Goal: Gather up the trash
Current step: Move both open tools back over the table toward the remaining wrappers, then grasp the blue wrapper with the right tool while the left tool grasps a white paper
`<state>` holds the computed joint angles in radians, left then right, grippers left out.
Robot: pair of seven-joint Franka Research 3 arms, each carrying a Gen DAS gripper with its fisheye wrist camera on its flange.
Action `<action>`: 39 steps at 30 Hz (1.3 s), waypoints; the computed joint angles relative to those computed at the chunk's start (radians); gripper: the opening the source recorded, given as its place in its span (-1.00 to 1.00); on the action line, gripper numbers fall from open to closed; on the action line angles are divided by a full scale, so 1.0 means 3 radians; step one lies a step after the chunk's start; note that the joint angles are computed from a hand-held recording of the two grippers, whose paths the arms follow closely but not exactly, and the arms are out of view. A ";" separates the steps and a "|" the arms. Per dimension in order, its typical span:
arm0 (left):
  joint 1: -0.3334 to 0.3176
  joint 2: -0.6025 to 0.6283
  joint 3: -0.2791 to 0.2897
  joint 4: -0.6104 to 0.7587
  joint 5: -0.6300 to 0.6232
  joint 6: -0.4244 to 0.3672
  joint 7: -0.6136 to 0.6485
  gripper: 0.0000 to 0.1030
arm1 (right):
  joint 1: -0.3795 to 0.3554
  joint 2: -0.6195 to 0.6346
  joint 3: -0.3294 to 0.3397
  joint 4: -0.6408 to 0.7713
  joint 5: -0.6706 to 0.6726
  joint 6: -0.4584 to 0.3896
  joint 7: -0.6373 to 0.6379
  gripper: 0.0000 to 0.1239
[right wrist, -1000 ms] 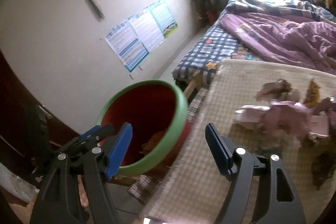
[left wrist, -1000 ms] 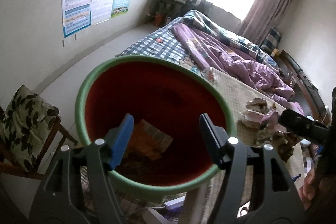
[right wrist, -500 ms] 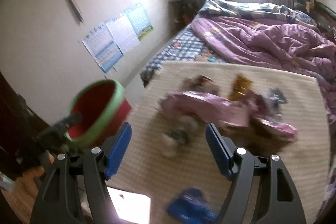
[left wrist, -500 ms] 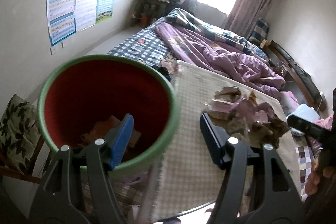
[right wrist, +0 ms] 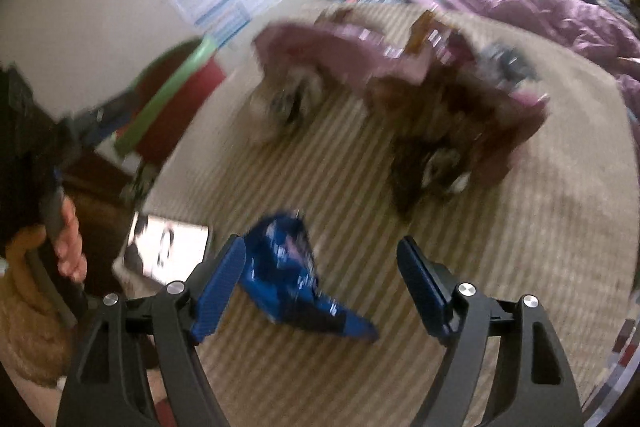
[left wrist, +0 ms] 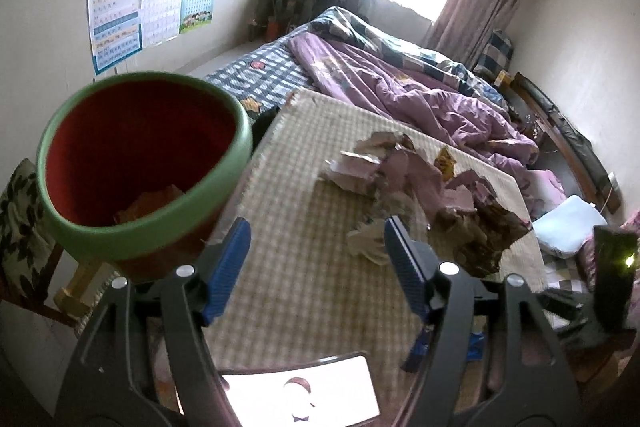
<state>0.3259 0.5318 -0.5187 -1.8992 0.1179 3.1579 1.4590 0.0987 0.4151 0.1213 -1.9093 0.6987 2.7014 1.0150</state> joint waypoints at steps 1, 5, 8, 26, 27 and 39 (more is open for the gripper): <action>-0.0055 -0.0010 0.0042 -0.0007 0.0002 -0.0013 -0.0027 0.29 | -0.0010 0.0012 0.0012 -0.0002 -0.0015 -0.0054 -0.0052 0.22; -0.0257 0.0000 0.0196 0.0020 0.0010 -0.0077 -0.0106 0.31 | -0.0019 0.0039 0.0047 -0.0043 0.0023 -0.0070 -0.0205 0.22; -0.0441 0.0047 0.0330 0.0127 0.0032 -0.0185 -0.0123 0.31 | -0.0072 0.0072 0.0091 -0.0025 0.0157 -0.0121 -0.0308 0.04; -0.1154 0.0981 0.0764 0.1711 -0.0071 -0.1249 0.0338 0.35 | -0.0258 0.0113 0.0104 0.0041 0.0916 -0.0303 -0.0801 -0.58; -0.1186 0.1017 0.0800 0.1768 -0.0074 -0.1296 0.0339 0.35 | -0.0257 0.0112 0.0097 0.0042 0.0920 -0.0314 -0.0816 -0.55; -0.1216 0.1078 0.0757 0.1823 -0.0289 -0.1507 0.0519 0.06 | -0.0252 0.0053 0.0039 -0.0035 0.0977 -0.0272 -0.0893 -0.09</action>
